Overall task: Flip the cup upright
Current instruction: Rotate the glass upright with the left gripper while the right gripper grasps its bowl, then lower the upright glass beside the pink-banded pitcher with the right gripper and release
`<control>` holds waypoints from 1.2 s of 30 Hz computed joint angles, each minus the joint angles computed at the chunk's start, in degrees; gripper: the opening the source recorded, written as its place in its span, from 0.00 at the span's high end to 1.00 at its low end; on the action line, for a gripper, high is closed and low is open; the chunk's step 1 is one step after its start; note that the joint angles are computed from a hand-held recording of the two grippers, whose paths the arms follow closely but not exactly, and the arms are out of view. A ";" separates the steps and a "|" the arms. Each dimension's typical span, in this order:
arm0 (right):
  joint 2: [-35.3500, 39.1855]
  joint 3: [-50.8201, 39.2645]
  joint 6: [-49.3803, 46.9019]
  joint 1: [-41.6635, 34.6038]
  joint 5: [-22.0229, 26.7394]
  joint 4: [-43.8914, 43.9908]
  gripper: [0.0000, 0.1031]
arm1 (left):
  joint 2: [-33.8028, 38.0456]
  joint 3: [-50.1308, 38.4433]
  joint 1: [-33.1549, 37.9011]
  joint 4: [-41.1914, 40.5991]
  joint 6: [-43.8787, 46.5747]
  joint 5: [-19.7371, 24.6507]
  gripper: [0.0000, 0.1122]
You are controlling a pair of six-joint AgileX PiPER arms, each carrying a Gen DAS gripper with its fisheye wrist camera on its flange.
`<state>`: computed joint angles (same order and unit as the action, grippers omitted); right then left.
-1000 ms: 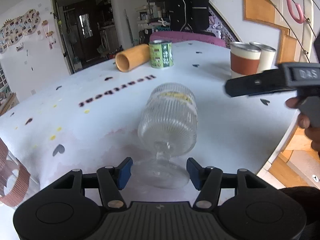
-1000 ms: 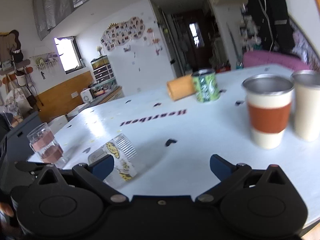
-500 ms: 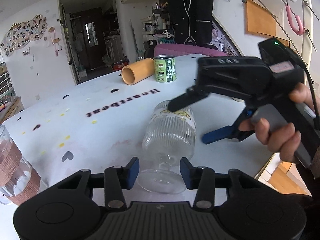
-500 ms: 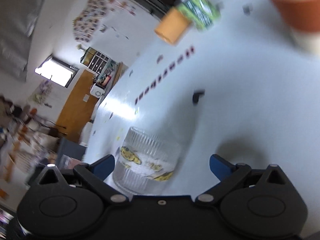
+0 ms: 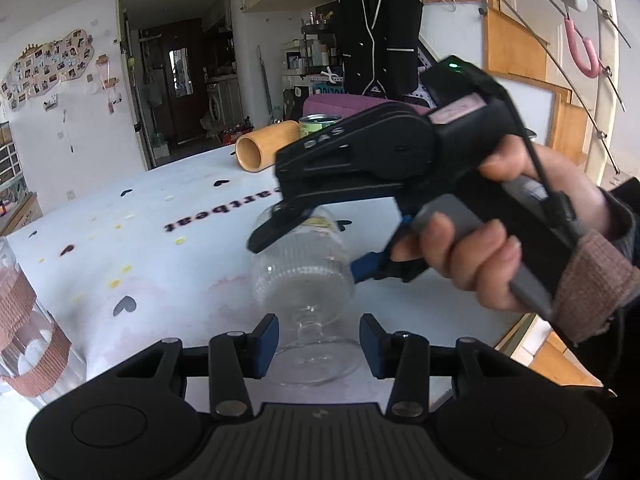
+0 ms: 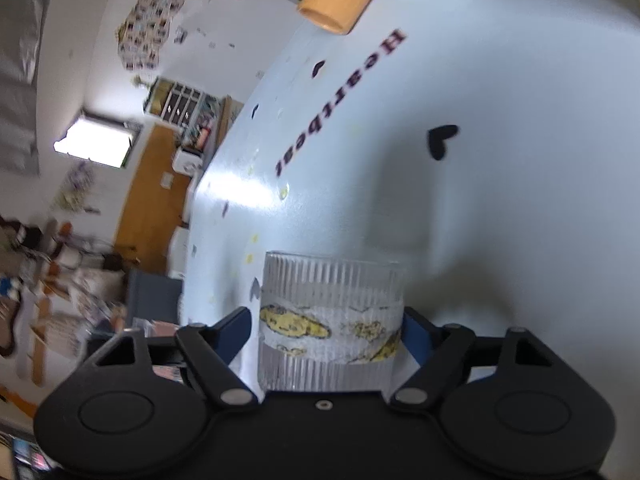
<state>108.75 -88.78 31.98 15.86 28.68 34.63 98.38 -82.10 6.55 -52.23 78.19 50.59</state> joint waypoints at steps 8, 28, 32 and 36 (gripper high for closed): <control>4.70 -11.12 0.08 0.71 9.33 -7.94 0.28 | 0.03 1.20 1.90 -2.80 1.08 1.99 0.59; -10.55 4.59 12.09 22.59 0.10 -68.13 0.28 | -3.45 23.95 4.63 -33.99 33.45 -7.04 0.68; -11.75 6.75 17.17 24.36 -0.17 -74.20 0.27 | -2.63 25.05 6.36 -37.85 33.60 -4.35 0.84; -14.61 10.65 18.52 22.73 -5.36 -72.94 0.22 | -3.52 26.78 5.02 -41.96 37.65 -6.07 0.85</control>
<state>94.14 -78.13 50.50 38.59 23.33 -38.30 94.87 -55.32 11.57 -94.19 115.84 44.53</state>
